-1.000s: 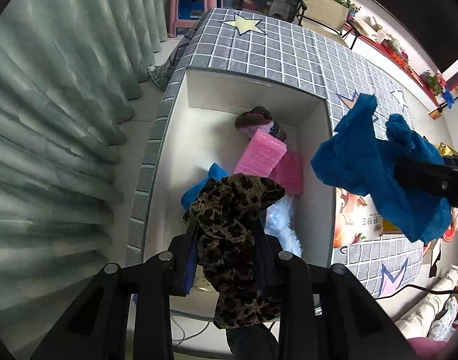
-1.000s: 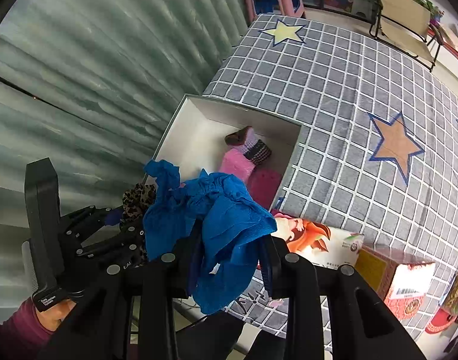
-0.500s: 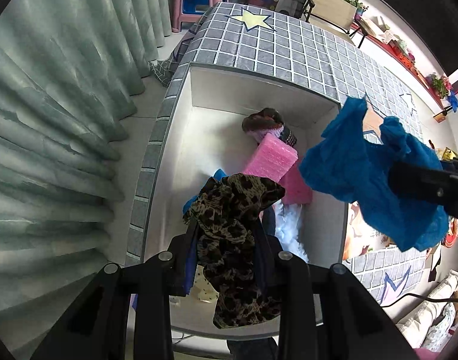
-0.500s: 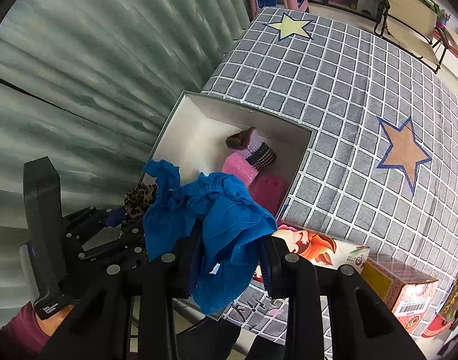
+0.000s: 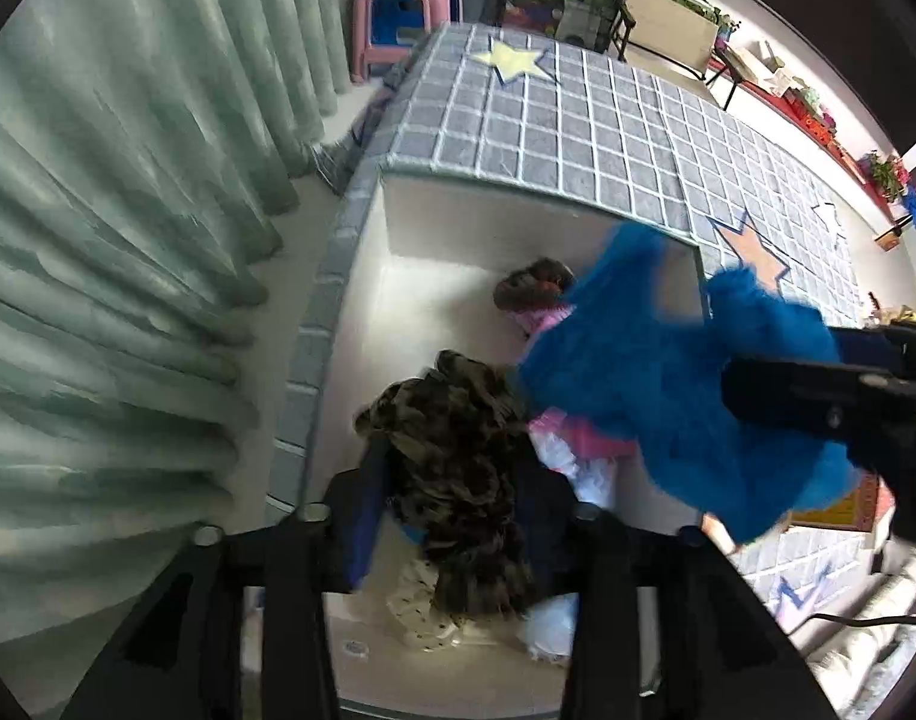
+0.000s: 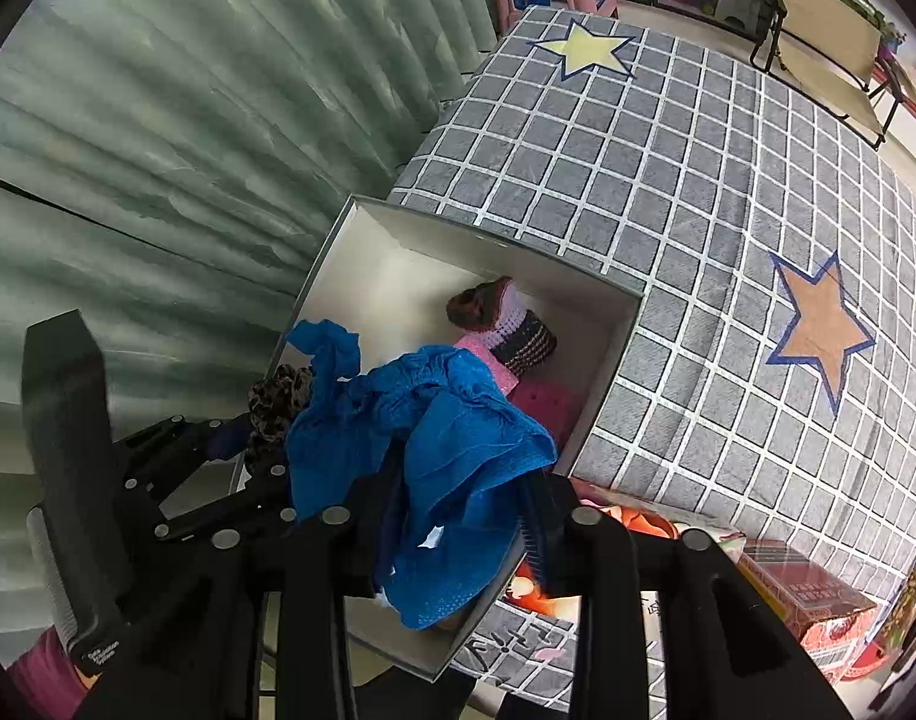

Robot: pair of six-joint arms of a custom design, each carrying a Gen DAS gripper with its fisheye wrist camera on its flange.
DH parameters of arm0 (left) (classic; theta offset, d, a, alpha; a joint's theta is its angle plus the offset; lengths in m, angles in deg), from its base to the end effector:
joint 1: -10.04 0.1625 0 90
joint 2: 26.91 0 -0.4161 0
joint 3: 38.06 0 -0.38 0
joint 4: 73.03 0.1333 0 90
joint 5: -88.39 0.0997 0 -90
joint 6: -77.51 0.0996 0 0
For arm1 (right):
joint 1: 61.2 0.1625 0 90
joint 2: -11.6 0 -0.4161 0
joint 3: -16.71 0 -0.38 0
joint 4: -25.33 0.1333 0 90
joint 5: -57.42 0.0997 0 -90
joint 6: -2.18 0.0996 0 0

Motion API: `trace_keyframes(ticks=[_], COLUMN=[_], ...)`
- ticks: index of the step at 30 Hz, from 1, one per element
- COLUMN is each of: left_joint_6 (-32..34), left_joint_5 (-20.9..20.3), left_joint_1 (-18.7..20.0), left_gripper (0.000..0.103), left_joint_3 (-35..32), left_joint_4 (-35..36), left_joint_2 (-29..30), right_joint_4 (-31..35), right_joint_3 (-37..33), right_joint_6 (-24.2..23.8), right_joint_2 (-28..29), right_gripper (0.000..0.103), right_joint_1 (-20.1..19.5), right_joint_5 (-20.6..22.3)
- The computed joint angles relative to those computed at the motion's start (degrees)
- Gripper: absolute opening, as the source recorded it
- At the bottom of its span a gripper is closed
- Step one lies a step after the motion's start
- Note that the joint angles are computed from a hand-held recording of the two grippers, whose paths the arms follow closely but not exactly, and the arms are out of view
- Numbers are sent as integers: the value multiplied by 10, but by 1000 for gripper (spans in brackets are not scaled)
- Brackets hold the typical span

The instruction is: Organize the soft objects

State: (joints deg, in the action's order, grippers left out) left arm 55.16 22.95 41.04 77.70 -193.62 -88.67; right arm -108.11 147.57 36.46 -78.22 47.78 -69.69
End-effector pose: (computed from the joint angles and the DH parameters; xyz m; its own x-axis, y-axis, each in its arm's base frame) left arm -0.3178 -0.3948 0.0989 -0.6015 0.6200 -0.5039 0.6032 0.7659 0.2224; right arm 0.1963 -0.3458 0.2539 -0.8129 0.3376 0.4745 0.1609 0.9133 -0.3741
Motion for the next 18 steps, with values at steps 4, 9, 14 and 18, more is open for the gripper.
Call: trace_keyframes(ticks=[4, 9, 14, 18], left_joint_6=[-16, -31, -39, -51], left_joint_5=[34, 34, 37, 33], left_joint_1=[-12, -13, -19, -21], left_gripper=[76, 77, 77, 77], left_joint_3=[3, 1, 2, 4], left_joint_4=[9, 28, 46, 54], left_joint_2=[-3, -12, -19, -28], right_joint_4=[11, 25, 53, 78], right_joint_3=[-3, -7, -14, -18], right_joint_6=[0, 13, 33, 52], right_joint_2=[4, 3, 4, 7], right_gripper=[64, 99, 102, 102], right_joint_1=[7, 13, 23, 36], right_joint_5=[-13, -21, -30, -45])
